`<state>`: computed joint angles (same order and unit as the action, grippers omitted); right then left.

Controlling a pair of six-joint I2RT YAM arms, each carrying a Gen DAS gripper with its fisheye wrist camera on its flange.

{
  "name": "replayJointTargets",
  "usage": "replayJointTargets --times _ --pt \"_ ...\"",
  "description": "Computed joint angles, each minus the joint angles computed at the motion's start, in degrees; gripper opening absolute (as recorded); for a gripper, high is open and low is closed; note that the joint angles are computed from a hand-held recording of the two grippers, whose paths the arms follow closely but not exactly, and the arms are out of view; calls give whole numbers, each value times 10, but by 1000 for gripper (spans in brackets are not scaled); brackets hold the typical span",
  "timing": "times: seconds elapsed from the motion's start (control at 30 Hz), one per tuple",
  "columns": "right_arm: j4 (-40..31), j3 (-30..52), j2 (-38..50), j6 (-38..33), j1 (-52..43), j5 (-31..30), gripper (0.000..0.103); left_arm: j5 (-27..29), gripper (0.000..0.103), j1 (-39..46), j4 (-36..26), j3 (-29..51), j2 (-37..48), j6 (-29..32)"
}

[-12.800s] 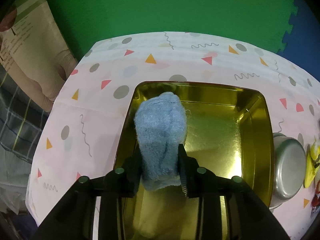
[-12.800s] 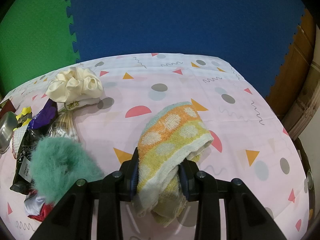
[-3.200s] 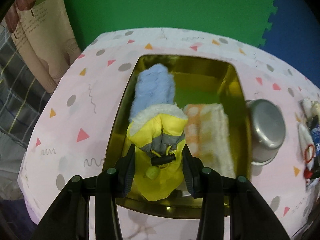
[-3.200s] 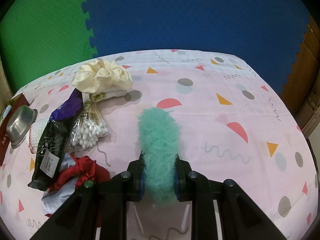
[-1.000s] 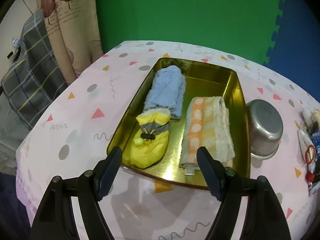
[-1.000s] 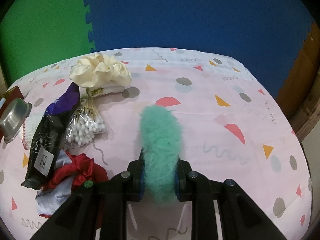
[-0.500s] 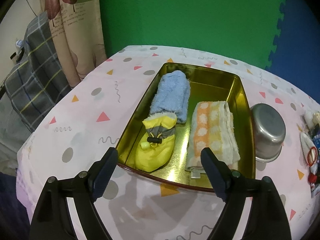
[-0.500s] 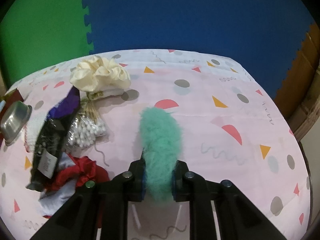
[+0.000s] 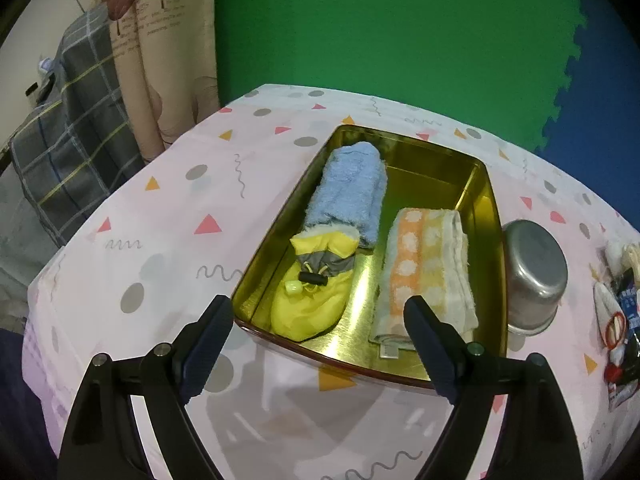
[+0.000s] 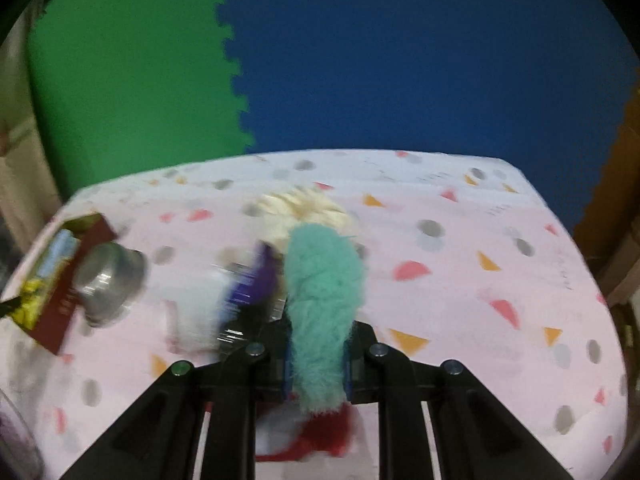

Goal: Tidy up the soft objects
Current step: 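Carry the teal fluffy item toward the tin box with the right gripper, then lower the teal item onto the striped towel and open the right gripper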

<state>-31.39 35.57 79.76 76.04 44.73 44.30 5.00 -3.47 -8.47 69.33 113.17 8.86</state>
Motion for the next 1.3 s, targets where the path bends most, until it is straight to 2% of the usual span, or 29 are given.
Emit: replayJointTargets --times 0.23,0.4,0.53,0.77,1.0,1.17,1.23,1.27,1.3 --pt "85 106 88 -112 4 -21 17 -13 86 9 -5 15 8 -29" --pt "150 219 203 -196 15 -56 17 -35 86 10 -1 17 11 -35" --pt "172 309 283 -251 18 -88 17 -39 86 12 0 18 12 -36" --pt "139 525 429 -335 14 -128 17 -54 86 17 22 10 6 -44" --pt "78 706 543 -364 -6 -155 17 -39 86 28 5 29 18 -55" --pt "30 807 608 -372 -19 -159 18 -32 86 30 7 29 18 -57" --pt "27 822 619 -374 -25 -173 26 -30 86 29 6 31 20 -59" --pt "32 821 619 -373 -26 -179 35 -27 86 30 5 32 21 -59" --pt "44 810 615 -373 -27 -181 38 -25 86 31 3 34 23 -59"
